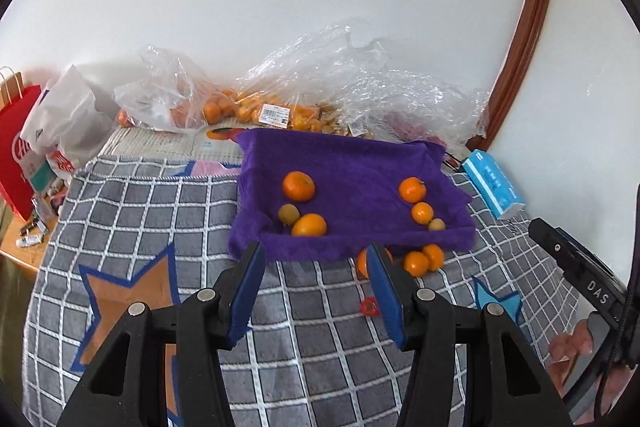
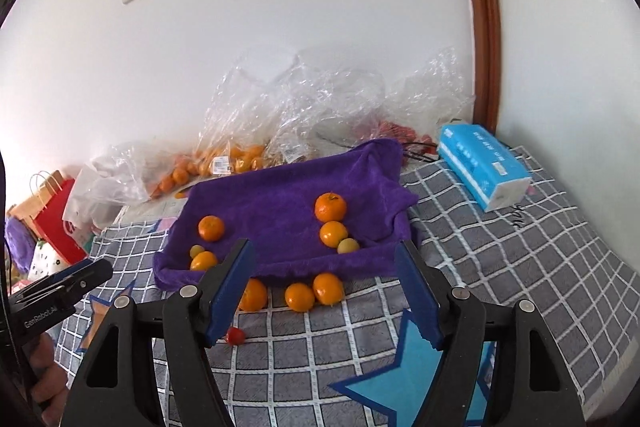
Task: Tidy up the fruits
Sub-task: 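Withdraw both open grippers from the towel toward the remaining fruits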
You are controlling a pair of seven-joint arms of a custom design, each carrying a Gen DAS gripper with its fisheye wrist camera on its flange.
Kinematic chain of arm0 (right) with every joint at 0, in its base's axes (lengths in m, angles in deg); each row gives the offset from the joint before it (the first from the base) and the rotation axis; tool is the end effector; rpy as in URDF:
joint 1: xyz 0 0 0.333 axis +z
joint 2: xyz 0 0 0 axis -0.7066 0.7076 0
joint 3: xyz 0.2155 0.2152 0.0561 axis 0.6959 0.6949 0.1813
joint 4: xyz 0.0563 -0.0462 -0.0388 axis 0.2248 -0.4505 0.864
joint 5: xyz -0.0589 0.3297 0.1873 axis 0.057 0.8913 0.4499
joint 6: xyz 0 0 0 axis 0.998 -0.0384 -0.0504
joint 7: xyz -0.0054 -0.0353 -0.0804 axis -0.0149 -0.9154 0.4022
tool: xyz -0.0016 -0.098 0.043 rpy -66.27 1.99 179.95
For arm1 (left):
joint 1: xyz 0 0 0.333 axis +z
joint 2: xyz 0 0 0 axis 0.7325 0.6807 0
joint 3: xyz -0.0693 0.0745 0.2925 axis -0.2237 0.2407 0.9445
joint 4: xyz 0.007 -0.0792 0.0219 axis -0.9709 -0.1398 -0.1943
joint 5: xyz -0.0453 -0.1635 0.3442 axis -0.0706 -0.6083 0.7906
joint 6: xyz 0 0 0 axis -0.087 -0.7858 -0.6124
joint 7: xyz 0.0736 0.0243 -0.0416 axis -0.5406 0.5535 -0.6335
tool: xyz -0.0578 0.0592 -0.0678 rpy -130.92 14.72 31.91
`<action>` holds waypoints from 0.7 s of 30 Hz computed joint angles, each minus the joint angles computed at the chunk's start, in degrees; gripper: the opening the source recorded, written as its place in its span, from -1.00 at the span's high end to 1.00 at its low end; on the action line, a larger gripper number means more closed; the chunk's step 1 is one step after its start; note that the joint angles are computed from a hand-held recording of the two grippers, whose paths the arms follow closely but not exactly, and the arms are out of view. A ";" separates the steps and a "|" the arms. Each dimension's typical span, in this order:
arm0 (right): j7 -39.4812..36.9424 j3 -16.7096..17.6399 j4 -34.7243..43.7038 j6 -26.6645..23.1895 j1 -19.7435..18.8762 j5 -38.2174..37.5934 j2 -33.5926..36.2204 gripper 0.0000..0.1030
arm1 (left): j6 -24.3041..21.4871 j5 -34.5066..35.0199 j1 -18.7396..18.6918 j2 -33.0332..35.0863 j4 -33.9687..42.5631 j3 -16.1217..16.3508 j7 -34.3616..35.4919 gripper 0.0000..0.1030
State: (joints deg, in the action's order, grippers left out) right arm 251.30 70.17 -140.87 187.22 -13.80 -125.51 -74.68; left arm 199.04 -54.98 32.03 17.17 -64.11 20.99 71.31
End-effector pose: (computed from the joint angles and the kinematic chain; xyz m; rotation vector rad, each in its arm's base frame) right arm 0.4864 0.3924 0.5891 -1.4918 1.8252 -0.7037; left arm 0.4966 -0.3099 0.5590 -1.7054 1.9293 -1.0586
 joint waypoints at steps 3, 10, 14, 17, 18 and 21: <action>1.20 0.56 -1.22 -3.45 0.80 -1.47 -1.06 -0.41 | 0.44 -4.06 -0.50 -0.90 -1.99 -0.01 3.86 0.03; -1.34 1.27 -6.18 0.41 -0.18 3.11 -2.75 -0.41 | 1.03 0.53 1.00 -1.93 -5.57 -0.91 -1.12 0.03; 0.67 1.51 -8.49 3.48 -0.41 1.28 -2.99 -0.39 | -0.29 2.17 1.54 -1.43 -6.12 -0.78 -3.07 0.03; 1.21 1.37 -8.52 4.79 -0.41 -0.52 -1.85 -0.36 | 0.77 0.73 1.58 -0.71 -7.31 -0.17 -2.73 0.03; 1.16 1.23 -8.43 5.38 -0.43 -0.73 -1.30 -0.33 | 0.49 1.87 1.81 -0.35 -7.47 -0.11 -4.17 0.03; -0.51 0.74 -7.92 7.08 -0.55 1.18 0.58 -0.17 | -0.05 0.34 1.52 0.66 -7.66 0.50 -2.35 0.03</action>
State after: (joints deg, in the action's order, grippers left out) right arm 250.79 70.91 -148.79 194.30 -14.35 -124.33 -74.10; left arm 198.99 -54.64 33.56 17.83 -71.77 21.48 68.96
